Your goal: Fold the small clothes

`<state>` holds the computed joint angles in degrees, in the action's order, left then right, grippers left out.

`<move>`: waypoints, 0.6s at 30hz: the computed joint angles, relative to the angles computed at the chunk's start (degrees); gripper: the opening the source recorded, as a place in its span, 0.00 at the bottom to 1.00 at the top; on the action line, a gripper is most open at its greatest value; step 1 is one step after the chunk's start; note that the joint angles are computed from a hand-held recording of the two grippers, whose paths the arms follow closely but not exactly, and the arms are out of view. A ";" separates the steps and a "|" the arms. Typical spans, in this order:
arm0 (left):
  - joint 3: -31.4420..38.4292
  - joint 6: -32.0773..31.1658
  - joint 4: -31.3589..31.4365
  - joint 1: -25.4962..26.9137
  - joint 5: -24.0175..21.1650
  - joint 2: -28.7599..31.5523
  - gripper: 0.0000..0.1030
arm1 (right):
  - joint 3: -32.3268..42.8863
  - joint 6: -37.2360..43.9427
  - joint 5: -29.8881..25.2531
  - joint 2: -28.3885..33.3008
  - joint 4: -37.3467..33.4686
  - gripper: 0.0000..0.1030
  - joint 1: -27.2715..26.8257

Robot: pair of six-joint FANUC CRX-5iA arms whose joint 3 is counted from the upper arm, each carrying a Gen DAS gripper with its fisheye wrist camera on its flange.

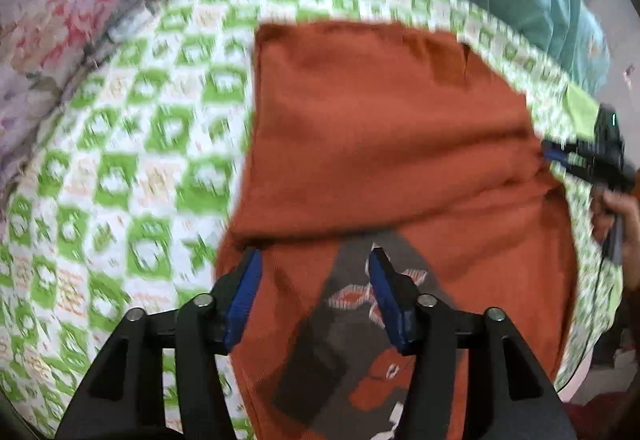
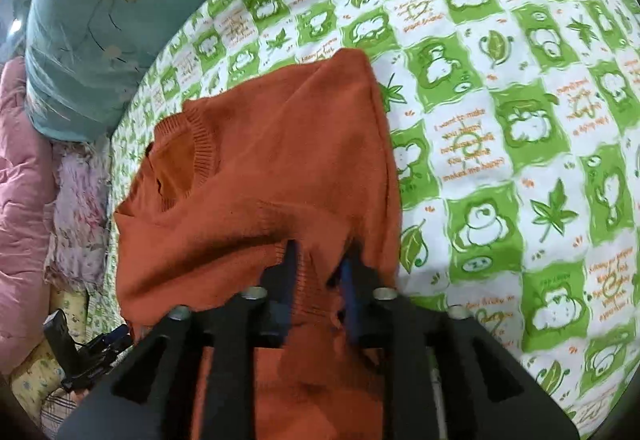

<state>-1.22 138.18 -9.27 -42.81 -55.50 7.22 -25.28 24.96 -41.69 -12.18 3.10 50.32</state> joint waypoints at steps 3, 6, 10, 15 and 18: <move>-0.71 2.75 -0.05 3.22 3.87 -0.72 0.58 | -3.62 -5.31 1.85 -3.30 4.52 0.43 2.21; 0.59 3.29 0.38 6.41 6.87 1.57 0.58 | -3.70 -4.33 0.93 -3.01 6.39 0.43 3.91; 5.75 0.44 3.67 9.69 6.34 8.65 0.62 | -0.55 -1.13 -3.57 0.83 6.56 0.43 4.70; 9.92 -0.11 4.55 11.83 5.14 13.66 0.62 | -1.32 -5.32 -3.39 1.15 7.63 0.43 5.20; 12.71 0.24 1.93 11.83 4.23 15.52 0.40 | -0.21 -3.93 -5.27 2.24 7.90 0.09 5.47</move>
<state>11.49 138.42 -7.34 -30.98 -51.27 22.73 -25.48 21.03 -46.96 -9.94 10.99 55.79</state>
